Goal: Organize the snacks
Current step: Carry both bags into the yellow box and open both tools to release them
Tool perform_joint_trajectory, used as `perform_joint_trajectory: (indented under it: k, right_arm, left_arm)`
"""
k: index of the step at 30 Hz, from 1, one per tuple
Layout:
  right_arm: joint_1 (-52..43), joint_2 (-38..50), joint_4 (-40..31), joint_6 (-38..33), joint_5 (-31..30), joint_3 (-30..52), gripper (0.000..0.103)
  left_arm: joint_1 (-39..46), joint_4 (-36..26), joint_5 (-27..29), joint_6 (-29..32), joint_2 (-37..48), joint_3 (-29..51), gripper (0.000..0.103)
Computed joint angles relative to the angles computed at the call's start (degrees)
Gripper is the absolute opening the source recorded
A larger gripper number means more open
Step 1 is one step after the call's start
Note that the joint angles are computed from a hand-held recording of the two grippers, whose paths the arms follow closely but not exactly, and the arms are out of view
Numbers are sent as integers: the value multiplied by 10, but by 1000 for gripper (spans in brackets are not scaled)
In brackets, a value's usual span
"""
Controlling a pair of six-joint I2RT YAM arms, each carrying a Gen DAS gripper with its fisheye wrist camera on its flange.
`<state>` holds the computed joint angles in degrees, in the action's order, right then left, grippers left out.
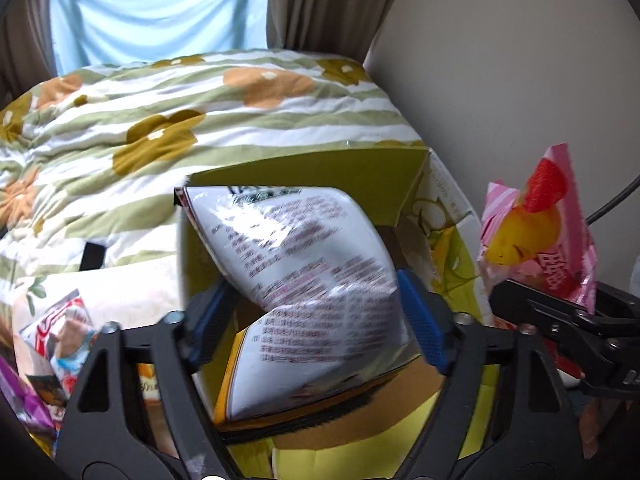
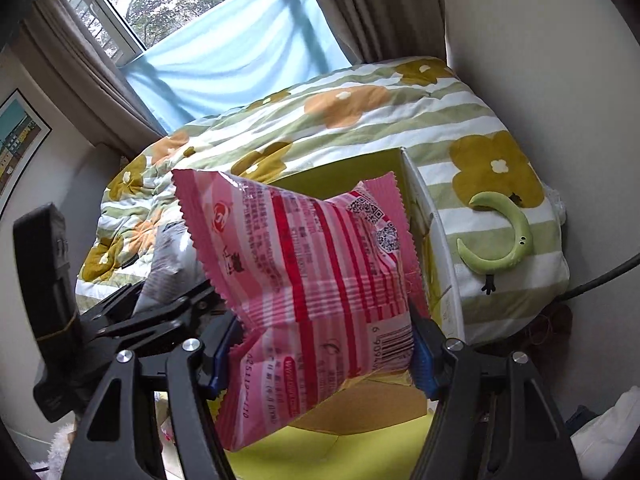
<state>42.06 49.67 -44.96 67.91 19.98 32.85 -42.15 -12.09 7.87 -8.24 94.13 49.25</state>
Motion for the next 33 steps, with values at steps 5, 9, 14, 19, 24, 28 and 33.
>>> perform_joint_trajectory:
  k: [5, 9, 14, 19, 24, 28, 33]
  right_arm:
    - [-49, 6, 26, -25, -31, -22, 65]
    - [-54, 20, 41, -23, -40, -27, 65]
    - [-61, 59, 61, -44, -43, -18, 65]
    - [-90, 103, 103, -83, -60, -10, 65]
    - [-132, 154, 160, -135, -91, -8, 66]
    - [-160, 194, 191, -169, -88, -3, 74]
    - [-164, 219, 209, -187, -56, -8, 99]
  left_arm:
    - [11, 10, -6, 22, 41, 6, 102]
    - [29, 1, -7, 40, 4, -26, 102]
    - [35, -29, -33, 55, -72, -60, 102]
    - [46, -53, -49, 68, -113, -69, 102]
    - [59, -58, -54, 74, -123, -75, 102]
    - [61, -55, -57, 72, -119, -77, 102]
    - [54, -49, -68, 68, -117, -82, 102]
